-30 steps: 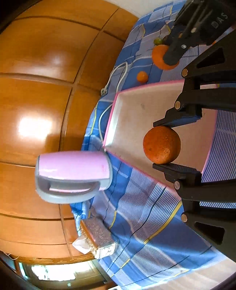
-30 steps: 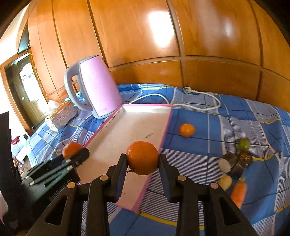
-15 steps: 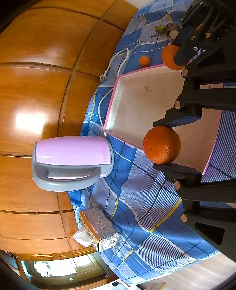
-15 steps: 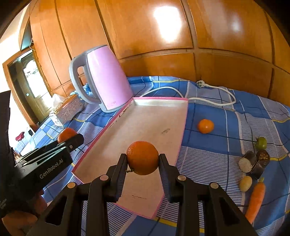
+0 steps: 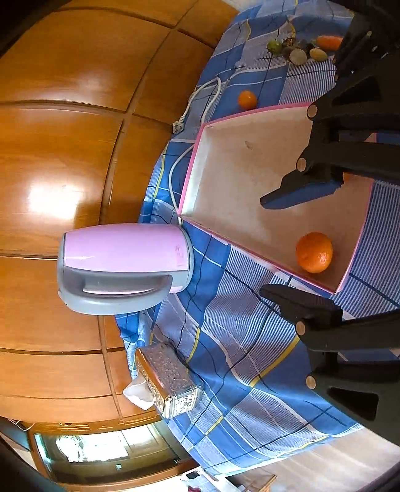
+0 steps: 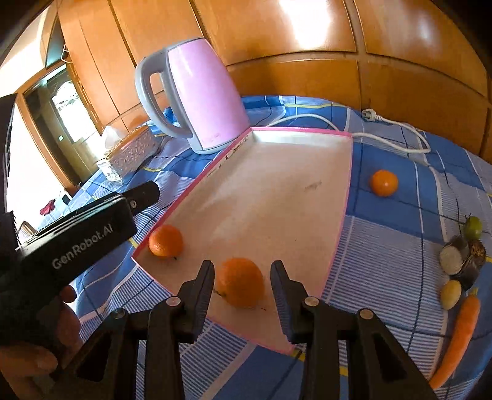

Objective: Organize fruits
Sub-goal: 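Lower the orange in the right gripper into the tray and open it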

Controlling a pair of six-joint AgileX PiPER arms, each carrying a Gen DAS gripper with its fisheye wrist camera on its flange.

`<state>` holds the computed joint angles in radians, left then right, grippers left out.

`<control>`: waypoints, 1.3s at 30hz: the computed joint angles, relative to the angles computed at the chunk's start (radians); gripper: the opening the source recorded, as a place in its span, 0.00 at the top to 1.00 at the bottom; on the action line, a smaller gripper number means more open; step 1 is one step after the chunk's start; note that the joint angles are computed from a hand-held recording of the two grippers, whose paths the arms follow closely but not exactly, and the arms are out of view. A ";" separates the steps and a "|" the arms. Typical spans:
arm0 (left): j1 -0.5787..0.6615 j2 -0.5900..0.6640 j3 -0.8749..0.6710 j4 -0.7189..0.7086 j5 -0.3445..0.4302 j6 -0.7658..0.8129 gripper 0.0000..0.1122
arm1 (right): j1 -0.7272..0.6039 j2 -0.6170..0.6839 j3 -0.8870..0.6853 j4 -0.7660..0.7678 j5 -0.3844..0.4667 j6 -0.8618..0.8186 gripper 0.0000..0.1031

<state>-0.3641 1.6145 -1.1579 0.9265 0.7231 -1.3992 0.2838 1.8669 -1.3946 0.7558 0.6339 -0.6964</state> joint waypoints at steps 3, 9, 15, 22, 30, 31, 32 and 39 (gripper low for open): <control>-0.012 -0.021 0.013 0.003 0.009 -0.009 0.54 | -0.005 -0.011 0.012 0.002 -0.001 -0.004 0.63; -0.047 -0.086 0.051 0.020 0.044 -0.016 0.52 | 0.003 -0.012 0.010 -0.017 0.046 0.011 0.63; -0.096 -0.179 0.122 0.077 0.092 -0.073 0.50 | 0.012 -0.058 0.065 0.000 0.034 -0.014 0.63; -0.191 -0.222 0.186 0.132 0.140 -0.160 0.49 | 0.003 -0.160 0.174 -0.008 -0.029 -0.027 0.60; -0.298 -0.210 0.198 0.138 0.177 -0.213 0.49 | -0.023 -0.301 0.315 -0.059 -0.161 -0.019 0.59; -0.319 -0.206 0.197 0.146 0.188 -0.221 0.48 | -0.029 -0.323 0.337 -0.069 -0.186 -0.012 0.59; -0.333 -0.204 0.197 0.152 0.194 -0.228 0.47 | -0.037 -0.339 0.352 -0.070 -0.201 -0.013 0.59; -0.424 -0.171 0.190 0.189 0.229 -0.271 0.43 | -0.140 -0.432 0.431 -0.016 -0.256 -0.080 0.59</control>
